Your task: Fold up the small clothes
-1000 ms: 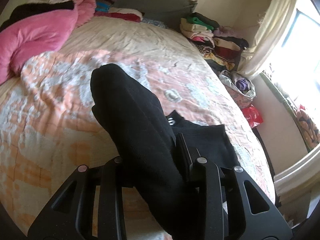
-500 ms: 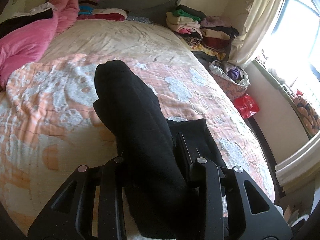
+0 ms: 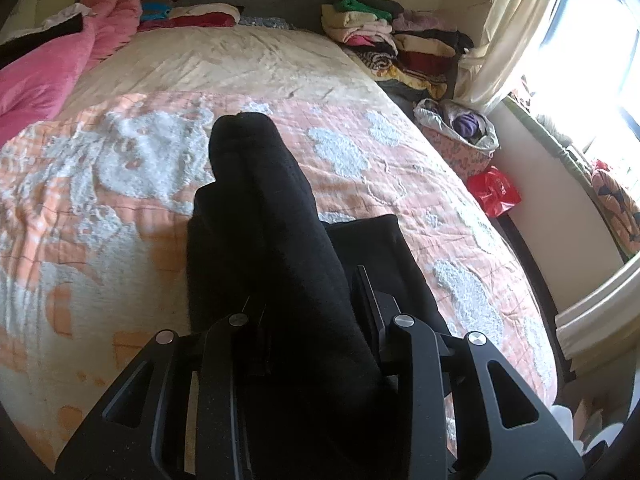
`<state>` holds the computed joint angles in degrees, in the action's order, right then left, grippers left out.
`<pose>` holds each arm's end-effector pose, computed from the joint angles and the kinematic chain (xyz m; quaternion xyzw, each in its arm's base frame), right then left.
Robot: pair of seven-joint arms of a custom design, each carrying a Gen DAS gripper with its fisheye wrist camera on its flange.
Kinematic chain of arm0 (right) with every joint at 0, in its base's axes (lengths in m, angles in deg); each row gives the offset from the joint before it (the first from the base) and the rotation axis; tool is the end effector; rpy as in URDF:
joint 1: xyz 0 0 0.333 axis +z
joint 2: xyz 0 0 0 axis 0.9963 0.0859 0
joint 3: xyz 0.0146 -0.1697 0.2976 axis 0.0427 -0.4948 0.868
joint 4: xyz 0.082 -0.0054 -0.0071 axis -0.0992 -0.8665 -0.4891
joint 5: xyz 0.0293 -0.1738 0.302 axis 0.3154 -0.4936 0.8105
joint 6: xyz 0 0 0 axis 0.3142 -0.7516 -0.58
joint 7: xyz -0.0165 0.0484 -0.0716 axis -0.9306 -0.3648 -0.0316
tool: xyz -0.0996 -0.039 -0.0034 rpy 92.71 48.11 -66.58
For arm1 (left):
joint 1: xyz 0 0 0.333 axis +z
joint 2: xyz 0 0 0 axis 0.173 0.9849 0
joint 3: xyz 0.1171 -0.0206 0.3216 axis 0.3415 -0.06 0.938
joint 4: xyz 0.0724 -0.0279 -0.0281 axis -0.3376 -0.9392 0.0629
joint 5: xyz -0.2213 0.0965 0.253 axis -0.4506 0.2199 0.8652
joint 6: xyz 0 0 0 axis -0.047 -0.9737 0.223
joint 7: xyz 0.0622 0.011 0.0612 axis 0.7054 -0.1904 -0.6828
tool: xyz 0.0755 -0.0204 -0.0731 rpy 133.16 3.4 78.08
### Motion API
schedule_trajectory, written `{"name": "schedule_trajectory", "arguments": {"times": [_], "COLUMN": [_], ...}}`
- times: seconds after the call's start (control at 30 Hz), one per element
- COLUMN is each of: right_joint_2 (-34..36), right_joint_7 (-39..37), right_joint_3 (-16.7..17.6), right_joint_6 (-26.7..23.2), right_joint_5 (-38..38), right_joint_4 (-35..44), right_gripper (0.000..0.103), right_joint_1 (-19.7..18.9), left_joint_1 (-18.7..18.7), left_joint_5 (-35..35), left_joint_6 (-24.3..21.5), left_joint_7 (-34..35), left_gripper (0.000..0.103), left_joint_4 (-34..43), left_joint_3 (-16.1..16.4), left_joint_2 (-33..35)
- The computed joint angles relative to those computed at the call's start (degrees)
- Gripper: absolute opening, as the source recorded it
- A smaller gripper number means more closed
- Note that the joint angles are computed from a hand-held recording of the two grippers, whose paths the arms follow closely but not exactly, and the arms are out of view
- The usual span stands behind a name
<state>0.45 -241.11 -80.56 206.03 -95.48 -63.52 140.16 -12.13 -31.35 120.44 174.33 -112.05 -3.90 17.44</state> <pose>0.4419 0.5595 0.4932 -0.5124 0.6802 -0.3607 0.3805 0.6489 -0.3899 0.5571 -0.4538 0.8109 -0.3678 0.0366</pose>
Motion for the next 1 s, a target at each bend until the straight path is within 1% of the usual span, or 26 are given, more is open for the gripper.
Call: {"name": "schedule_trajectory", "arguments": {"times": [0.13, 0.3, 0.37, 0.47, 0.6, 0.67, 0.7, 0.73, 0.77, 0.83, 0.9, 0.93, 1.0], "right_joint_2": [-1.73, -3.93, -4.82, -5.55, -6.24, -6.83, -7.10, -7.45, -7.74, -8.07, -8.17, -8.17, -8.51], "right_joint_7": [3.42, 9.26, 11.99, 14.80, 17.70, 19.60, 20.59, 21.39, 22.62, 23.98, 24.74, 24.84, 26.77], "right_joint_3": [0.22, 0.95, 1.27, 1.77, 2.37, 2.54, 2.65, 2.76, 2.87, 3.13, 3.43, 3.58, 3.61], "right_joint_6": [2.52, 5.62, 7.62, 9.01, 10.27, 10.68, 10.93, 11.20, 11.85, 12.70, 13.38, 13.54, 14.97], "right_joint_5": [-0.13, -0.50, -0.97, -1.76, -2.43, -2.76, -2.83, -2.92, -3.10, -3.55, -3.55, -3.27, -3.15], "right_joint_4": [-3.45, -7.95, -9.75, -11.37, -12.97, -14.08, -14.60, -15.25, -15.94, -16.76, -17.13, -17.22, -18.11], "right_gripper": [0.009, 0.009, 0.009, 0.009, 0.009, 0.011, 0.014, 0.016, 0.018, 0.018, 0.018, 0.018, 0.019], "right_joint_1": [-1.27, -3.36, -4.45, -5.29, -6.16, -6.49, -6.76, -7.05, -7.43, -7.98, -8.49, -8.70, -9.29], "left_joint_1": [-1.26, -2.62, -3.27, -4.15, -5.23, -5.67, -5.72, -5.70, -5.64, -5.21, -4.50, -3.73, -2.64], "left_joint_5": [0.98, 1.97, 2.56, 3.22, 3.84, 4.08, 3.98, 3.75, 3.50, 2.60, 1.43, 0.18, -1.82], "left_joint_6": [-1.76, -1.97, -2.67, -4.88, -7.44, -7.78, -7.50, -7.40, -7.60, -7.77, -6.83, -5.49, -3.05], "left_joint_7": [-1.21, -2.16, -2.73, -3.45, -4.01, -4.11, -4.21, -4.54, -4.93, -4.85, -4.23, -3.84, -3.12], "left_gripper": [0.025, 0.028, 0.029, 0.030, 0.036, 0.038, 0.042, 0.050, 0.052, 0.056, 0.059, 0.069, 0.078], "left_joint_4": [3.07, 4.68, 6.34, 9.89, 14.54, 16.09, 16.16, 16.40, 16.80, 17.10, 15.74, 13.96, 10.83], "left_joint_3": [0.44, 0.70, 0.94, 1.04, 1.08, 1.14, 1.09, 1.01, 0.94, 0.28, -0.42, -1.11, -2.04], "left_joint_2": [2.11, 3.76, 4.85, 6.98, 9.56, 10.58, 10.75, 11.01, 11.32, 11.66, 11.14, 10.33, 8.73]}}
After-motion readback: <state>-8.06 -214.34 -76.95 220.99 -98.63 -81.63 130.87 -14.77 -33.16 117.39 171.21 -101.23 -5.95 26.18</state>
